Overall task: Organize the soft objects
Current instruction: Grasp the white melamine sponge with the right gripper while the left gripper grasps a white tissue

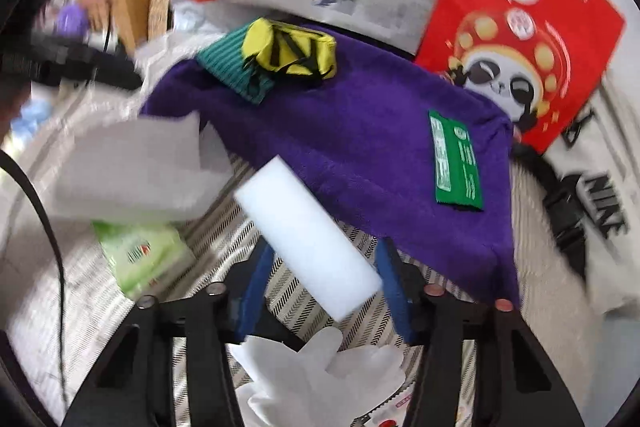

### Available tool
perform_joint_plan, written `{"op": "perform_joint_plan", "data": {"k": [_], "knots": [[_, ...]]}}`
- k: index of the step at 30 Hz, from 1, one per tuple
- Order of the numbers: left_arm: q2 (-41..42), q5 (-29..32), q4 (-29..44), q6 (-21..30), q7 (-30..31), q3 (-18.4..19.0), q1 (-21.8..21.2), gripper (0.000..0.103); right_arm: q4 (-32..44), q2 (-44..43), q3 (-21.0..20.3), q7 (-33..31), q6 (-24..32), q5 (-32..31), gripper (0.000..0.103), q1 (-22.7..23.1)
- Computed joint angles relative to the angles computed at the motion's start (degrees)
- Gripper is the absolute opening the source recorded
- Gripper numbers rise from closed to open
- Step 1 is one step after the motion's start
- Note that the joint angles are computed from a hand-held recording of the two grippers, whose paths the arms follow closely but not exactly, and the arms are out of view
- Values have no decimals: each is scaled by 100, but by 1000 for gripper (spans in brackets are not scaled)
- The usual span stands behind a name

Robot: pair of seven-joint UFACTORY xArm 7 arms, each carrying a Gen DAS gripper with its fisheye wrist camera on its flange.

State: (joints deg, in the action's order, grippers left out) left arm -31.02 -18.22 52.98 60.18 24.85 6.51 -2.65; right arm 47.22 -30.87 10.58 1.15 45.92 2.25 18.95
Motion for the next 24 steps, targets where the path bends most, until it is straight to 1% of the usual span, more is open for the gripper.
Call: {"op": "perform_joint_plan", "data": {"k": [2, 5, 8, 12, 14, 16, 18, 19, 22, 24], "knots": [[-23, 14, -34, -8, -13, -23, 1, 61, 70, 25, -263, -63, 88, 393, 49, 95], [-25, -19, -56, -6, 5, -19, -29, 61, 147, 66, -427, -206, 230, 753, 49, 155], [-11, -125, -60, 32, 13, 7, -78, 61, 234, 190, -323, -288, 307, 739, 49, 125], [-69, -264, -92, 127, 111, 63, -125, 61, 377, 437, -128, -192, 223, 504, 51, 21], [-150, -369, -106, 192, 172, 126, -141, 61, 411, 512, -152, -255, 203, 500, 51, 40], [-230, -559, -82, 362, 261, 258, -184, 61, 402, 530, -166, -301, 164, 500, 49, 53], [-302, -828, -65, 623, 420, 407, -274, 65, 375, 508, -209, -344, 129, 551, 48, 58], [-332, -872, -84, 674, 468, 396, -279, 68, 363, 490, -278, -366, 144, 673, 47, 78], [-404, -752, -211, 678, 499, 192, -250, 68, 310, 370, -391, -350, 186, 906, 46, 62], [-352, -770, -256, 706, 502, 158, -281, 68, 235, 213, -378, -246, 197, 894, 46, -19]]}}
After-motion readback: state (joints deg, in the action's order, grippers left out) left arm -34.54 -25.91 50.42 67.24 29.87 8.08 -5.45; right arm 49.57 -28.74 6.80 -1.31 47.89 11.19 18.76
